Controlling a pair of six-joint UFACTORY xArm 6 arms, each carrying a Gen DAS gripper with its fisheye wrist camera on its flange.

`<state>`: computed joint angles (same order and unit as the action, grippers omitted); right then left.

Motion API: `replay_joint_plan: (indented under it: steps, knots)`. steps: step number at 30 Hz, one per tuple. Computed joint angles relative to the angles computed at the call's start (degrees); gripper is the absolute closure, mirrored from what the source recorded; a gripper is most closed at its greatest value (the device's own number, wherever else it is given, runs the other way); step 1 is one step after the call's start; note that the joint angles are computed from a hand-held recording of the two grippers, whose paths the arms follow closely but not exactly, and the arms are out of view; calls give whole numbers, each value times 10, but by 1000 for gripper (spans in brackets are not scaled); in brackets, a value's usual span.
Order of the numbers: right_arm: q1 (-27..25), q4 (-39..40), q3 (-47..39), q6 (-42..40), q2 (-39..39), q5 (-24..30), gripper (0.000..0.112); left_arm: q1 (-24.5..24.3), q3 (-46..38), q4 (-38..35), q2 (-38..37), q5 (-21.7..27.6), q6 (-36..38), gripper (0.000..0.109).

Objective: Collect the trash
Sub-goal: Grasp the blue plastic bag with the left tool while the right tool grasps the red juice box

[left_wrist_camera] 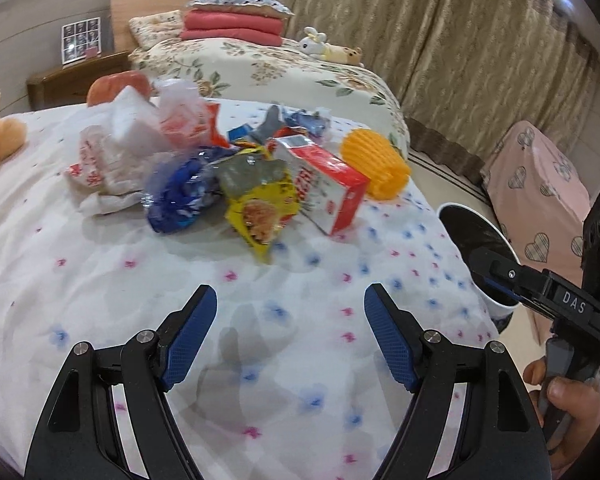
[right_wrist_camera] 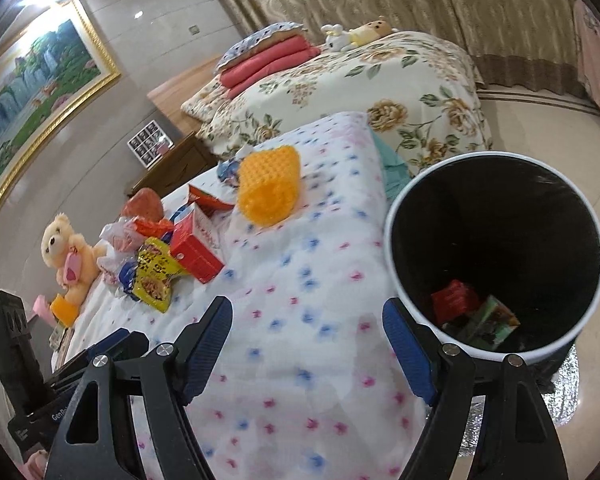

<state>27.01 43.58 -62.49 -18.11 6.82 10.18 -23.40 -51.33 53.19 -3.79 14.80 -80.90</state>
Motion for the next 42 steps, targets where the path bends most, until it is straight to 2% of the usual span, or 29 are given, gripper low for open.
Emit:
replay_joint_plan:
  steps: [12, 21, 26, 33, 38, 41, 42]
  knots:
    - [18, 7, -43, -19, 33, 22, 33, 19, 7, -2, -8, 17, -13, 30]
    - [37, 0, -91, -29, 69, 43, 33, 63, 41, 0, -37, 14, -15, 30]
    - [44, -20, -121, -18, 93, 49, 33, 89, 46, -35, -38, -6, 21, 30]
    - [44, -58, -172, 11, 134, 62, 34, 99, 9, -61, -10, 2, 89, 31]
    - [40, -90, -216, 36, 167, 80, 41, 101, -14, -105, 17, -8, 151, 31]
    - [39, -108, -243, 51, 186, 93, 48, 98, -21, -136, 29, -12, 192, 43]
    - [39, -113, -250, 53, 192, 96, 49, 97, -23, -155, 33, -14, 213, 52]
